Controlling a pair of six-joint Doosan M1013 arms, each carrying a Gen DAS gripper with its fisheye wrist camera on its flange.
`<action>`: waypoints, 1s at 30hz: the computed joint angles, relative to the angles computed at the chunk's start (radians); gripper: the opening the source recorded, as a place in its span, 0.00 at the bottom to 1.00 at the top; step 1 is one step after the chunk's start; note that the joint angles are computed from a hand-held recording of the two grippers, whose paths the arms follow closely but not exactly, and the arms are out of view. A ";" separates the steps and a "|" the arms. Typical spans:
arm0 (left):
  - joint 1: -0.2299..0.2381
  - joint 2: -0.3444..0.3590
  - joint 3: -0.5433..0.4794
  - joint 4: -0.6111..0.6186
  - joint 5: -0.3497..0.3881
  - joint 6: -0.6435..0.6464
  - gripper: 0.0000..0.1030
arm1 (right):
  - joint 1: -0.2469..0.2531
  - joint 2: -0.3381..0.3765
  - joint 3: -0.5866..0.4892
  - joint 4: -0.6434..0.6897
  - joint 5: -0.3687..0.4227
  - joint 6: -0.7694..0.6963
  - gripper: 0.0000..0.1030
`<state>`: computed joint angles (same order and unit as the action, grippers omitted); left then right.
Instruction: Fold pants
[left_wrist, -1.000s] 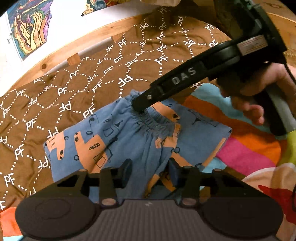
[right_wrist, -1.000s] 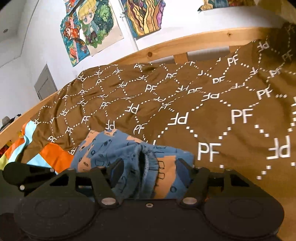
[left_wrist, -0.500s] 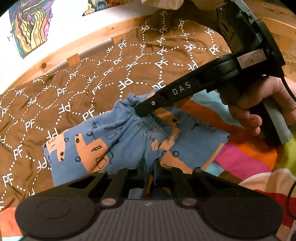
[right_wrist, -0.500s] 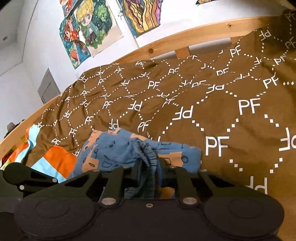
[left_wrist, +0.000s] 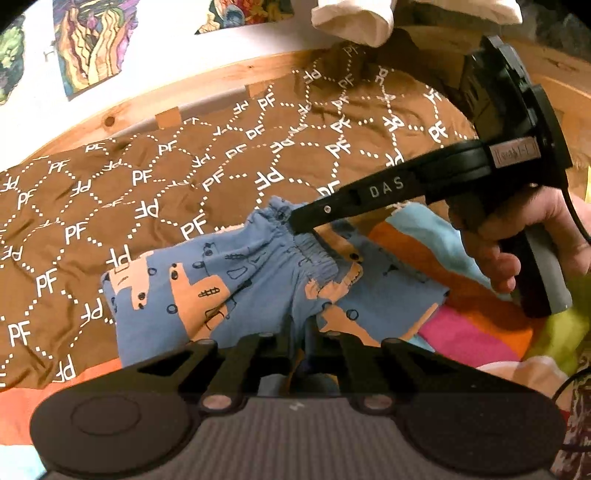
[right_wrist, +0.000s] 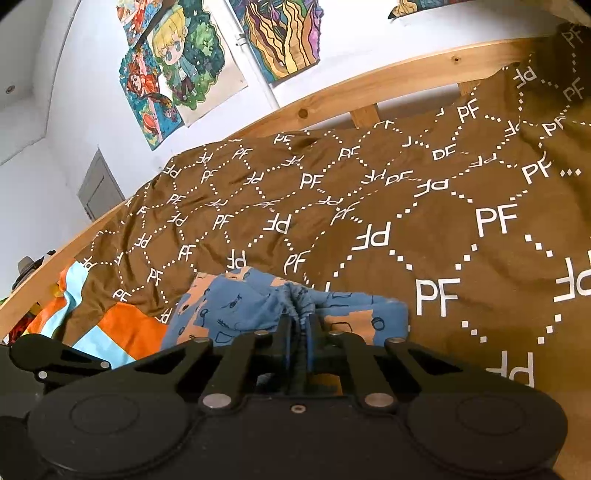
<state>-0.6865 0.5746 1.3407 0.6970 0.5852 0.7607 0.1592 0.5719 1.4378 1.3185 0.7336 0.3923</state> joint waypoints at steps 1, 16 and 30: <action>-0.001 -0.004 0.004 0.013 -0.003 -0.014 0.04 | 0.000 -0.002 0.001 0.002 0.001 -0.001 0.07; -0.020 -0.013 0.015 0.098 -0.059 -0.063 0.04 | -0.023 -0.052 0.033 0.003 -0.007 0.005 0.06; 0.008 -0.023 0.068 -0.122 -0.175 0.076 0.56 | 0.002 -0.087 0.076 -0.356 -0.195 0.166 0.41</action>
